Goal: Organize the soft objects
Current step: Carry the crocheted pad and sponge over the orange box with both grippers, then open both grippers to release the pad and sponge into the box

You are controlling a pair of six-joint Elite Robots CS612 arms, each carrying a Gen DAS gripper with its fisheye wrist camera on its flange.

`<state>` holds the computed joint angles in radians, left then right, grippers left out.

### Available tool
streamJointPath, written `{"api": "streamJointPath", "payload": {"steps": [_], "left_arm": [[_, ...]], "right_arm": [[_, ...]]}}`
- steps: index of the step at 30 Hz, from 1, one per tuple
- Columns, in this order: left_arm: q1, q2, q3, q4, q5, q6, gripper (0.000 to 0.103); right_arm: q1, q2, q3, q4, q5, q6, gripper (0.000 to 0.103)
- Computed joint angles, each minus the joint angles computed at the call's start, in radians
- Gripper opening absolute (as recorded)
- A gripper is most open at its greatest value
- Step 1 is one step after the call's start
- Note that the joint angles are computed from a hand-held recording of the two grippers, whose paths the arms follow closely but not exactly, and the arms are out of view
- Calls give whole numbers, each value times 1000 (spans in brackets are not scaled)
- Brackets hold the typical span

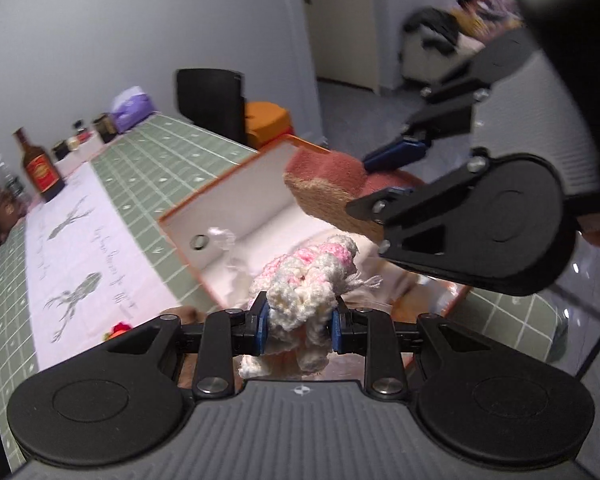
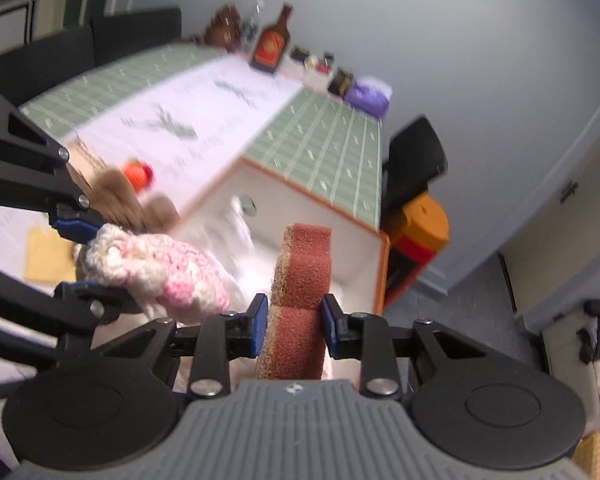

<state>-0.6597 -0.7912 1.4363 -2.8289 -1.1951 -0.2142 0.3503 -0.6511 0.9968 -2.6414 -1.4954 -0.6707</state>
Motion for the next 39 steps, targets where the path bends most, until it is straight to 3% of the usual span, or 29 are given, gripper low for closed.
{"api": "streamJointPath", "payload": {"steps": [8,17,22,26,30,39], "left_arm": [[-2,80,-98,87,6,74,33],[11,122,-147,128,-28,113,33],[15,119,-137,114,-52,112,35],[18,112,-122,84,-65,126,52],[12,95,-87,28,-73,138,66],[8,38,2,-66,-64,130,71]], "right_arm": [[-17,36,-22,46,-34,-11,28],[-21,64,-52,81,-37,-21,29],[-17,72,-65,102,-37,-33,30],[-14,71,-73,117,-33,-27,30],[-13,68,-85,147,-28,6,45],[-2,48,-65,118,-46,28,58]]}}
